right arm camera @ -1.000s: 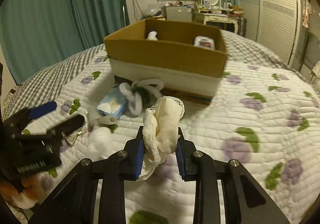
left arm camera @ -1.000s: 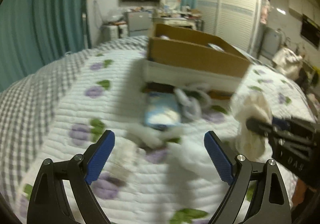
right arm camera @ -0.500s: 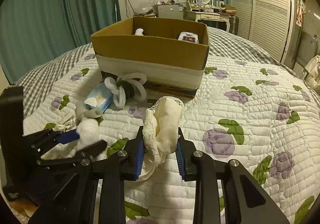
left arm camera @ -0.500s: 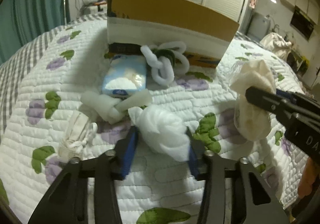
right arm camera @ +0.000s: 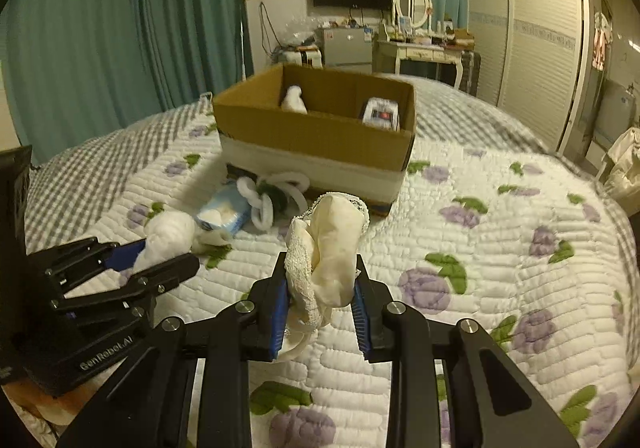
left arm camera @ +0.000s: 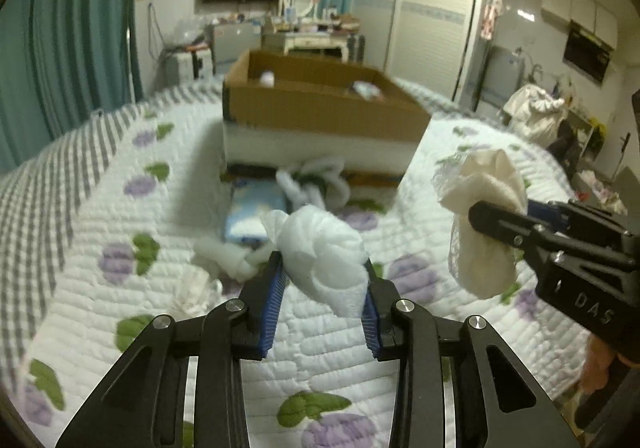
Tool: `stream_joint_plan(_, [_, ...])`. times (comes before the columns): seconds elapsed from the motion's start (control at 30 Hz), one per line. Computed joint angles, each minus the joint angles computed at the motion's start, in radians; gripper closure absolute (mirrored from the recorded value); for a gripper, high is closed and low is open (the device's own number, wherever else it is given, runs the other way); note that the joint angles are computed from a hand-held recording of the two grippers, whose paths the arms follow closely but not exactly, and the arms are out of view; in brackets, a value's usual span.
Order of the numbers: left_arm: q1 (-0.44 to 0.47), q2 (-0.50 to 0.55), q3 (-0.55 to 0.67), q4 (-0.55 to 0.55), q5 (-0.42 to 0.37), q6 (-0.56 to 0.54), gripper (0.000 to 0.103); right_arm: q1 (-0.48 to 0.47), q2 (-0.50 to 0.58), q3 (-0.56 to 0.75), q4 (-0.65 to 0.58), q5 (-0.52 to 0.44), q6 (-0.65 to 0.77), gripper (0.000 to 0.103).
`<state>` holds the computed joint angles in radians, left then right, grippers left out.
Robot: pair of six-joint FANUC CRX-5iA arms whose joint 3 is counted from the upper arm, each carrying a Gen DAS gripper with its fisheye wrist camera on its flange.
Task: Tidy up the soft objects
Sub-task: 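Carry the cream sock and white sock into the box and release both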
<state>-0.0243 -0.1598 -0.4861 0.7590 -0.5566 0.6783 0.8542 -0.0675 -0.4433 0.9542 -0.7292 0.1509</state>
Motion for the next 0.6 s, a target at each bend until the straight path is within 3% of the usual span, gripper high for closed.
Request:
stream_joint_plan(0.3, [-0.015,-0.008,0.103,0.029,0.013,-0.024,0.069,-0.017,-0.044,0.088,0.026,-0.014,0.091,0.076])
stream_joint_plan(0.6, [-0.060,0.162,0.330,0.014,0.070,-0.001,0.069,-0.158,0.076,0.338,-0.058,0.064,0.331,0.076])
